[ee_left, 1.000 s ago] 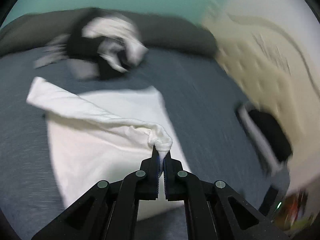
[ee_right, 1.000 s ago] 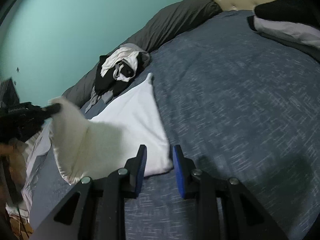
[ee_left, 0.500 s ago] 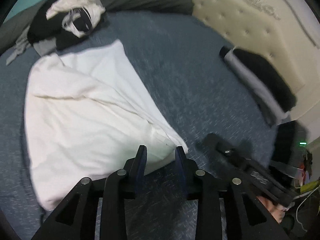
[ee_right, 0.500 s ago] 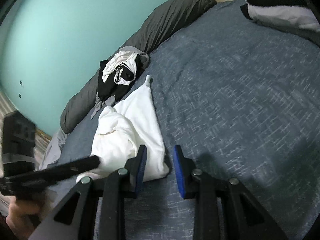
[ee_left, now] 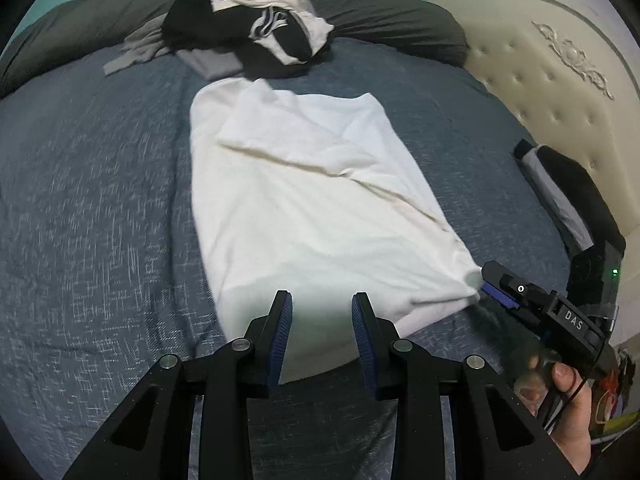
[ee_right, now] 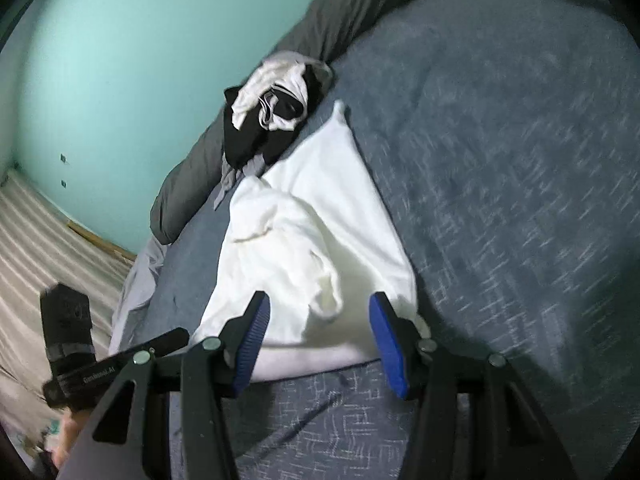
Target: Fold clothes
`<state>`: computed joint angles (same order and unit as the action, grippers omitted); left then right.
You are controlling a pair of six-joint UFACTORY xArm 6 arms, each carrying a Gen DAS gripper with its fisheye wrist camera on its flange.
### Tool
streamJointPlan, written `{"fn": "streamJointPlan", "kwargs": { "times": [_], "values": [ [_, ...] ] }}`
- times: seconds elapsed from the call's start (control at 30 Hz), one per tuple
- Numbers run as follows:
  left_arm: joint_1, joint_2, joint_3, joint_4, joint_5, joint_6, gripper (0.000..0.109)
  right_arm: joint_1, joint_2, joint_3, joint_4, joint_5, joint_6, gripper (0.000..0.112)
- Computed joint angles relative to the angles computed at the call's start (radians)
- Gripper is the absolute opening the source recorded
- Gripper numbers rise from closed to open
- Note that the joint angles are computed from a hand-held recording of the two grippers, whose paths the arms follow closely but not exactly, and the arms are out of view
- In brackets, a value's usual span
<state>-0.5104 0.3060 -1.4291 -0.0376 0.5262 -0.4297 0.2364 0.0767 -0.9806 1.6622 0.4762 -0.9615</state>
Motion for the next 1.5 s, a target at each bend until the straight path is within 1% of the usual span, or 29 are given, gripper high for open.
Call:
{"fn": "streamJointPlan", "kwargs": {
  "times": [0.1, 0.13, 0.17, 0.2, 0.27, 0.37, 0.5, 0.6, 0.8, 0.87, 0.97, 1.03, 1.1, 1.17, 1.27, 1.33, 1.4, 1.5],
  "values": [
    [0.003, 0.001, 0.013, -0.027, -0.018, 0.019, 0.034, 0.0, 0.023, -0.013, 0.003, 0.01, 0.016, 0.053],
    [0.001, 0.007, 0.008, -0.027, -0.017, 0.023, 0.034, 0.003, 0.026, -0.018, 0.0, 0.006, 0.009, 0.05],
    [0.0, 0.008, 0.007, -0.026, -0.014, 0.029, 0.034, 0.009, 0.026, -0.02, -0.013, 0.002, 0.003, 0.04],
    [-0.002, 0.01, 0.006, -0.025, -0.011, 0.035, 0.034, 0.015, 0.027, -0.023, -0.027, -0.003, -0.001, 0.035],
    [-0.004, 0.013, 0.004, -0.017, -0.008, 0.037, 0.034, 0.027, 0.03, -0.028, -0.047, -0.003, -0.008, 0.013],
    [-0.007, 0.016, 0.008, -0.016, -0.005, 0.043, 0.034, 0.036, 0.024, -0.028, -0.024, -0.02, -0.05, 0.005],
    [-0.015, 0.012, 0.011, 0.047, 0.001, 0.016, 0.034, 0.011, -0.013, -0.007, 0.084, -0.017, -0.137, 0.004],
    [-0.025, 0.017, -0.008, 0.083, 0.024, 0.012, 0.034, 0.01, -0.035, 0.0, 0.11, -0.035, -0.164, 0.004],
    [-0.035, 0.028, -0.017, 0.081, 0.036, 0.026, 0.034, 0.01, -0.092, 0.026, 0.192, -0.088, -0.246, 0.004],
    [-0.035, 0.03, -0.003, 0.075, 0.026, 0.025, 0.034, 0.018, -0.09, 0.029, 0.171, -0.115, -0.231, 0.004],
    [-0.035, 0.036, 0.011, 0.07, 0.015, 0.024, 0.033, 0.028, -0.047, 0.02, 0.07, -0.148, -0.112, 0.004],
    [-0.035, 0.043, 0.009, 0.058, 0.015, 0.034, 0.033, 0.026, -0.021, 0.015, 0.016, -0.152, -0.033, 0.004],
    [-0.035, 0.048, 0.003, 0.048, 0.021, 0.044, 0.033, 0.022, 0.0, 0.016, -0.077, -0.142, 0.072, 0.004],
    [-0.036, 0.043, 0.003, 0.057, 0.022, 0.041, 0.034, 0.023, 0.006, 0.016, -0.087, -0.146, 0.089, 0.004],
    [-0.031, 0.005, 0.046, 0.11, -0.023, -0.033, 0.034, 0.026, 0.005, 0.015, -0.109, -0.158, 0.106, 0.005],
    [-0.024, -0.019, 0.082, 0.134, -0.055, -0.081, 0.034, 0.016, 0.007, 0.014, -0.107, -0.139, 0.118, 0.006],
    [-0.018, -0.032, 0.112, 0.087, -0.08, -0.065, 0.034, -0.004, 0.004, 0.017, -0.088, -0.106, 0.121, 0.008],
    [-0.015, -0.048, 0.151, 0.091, -0.131, -0.092, 0.034, 0.002, -0.017, 0.023, -0.114, -0.142, 0.13, 0.011]
  ]
}}
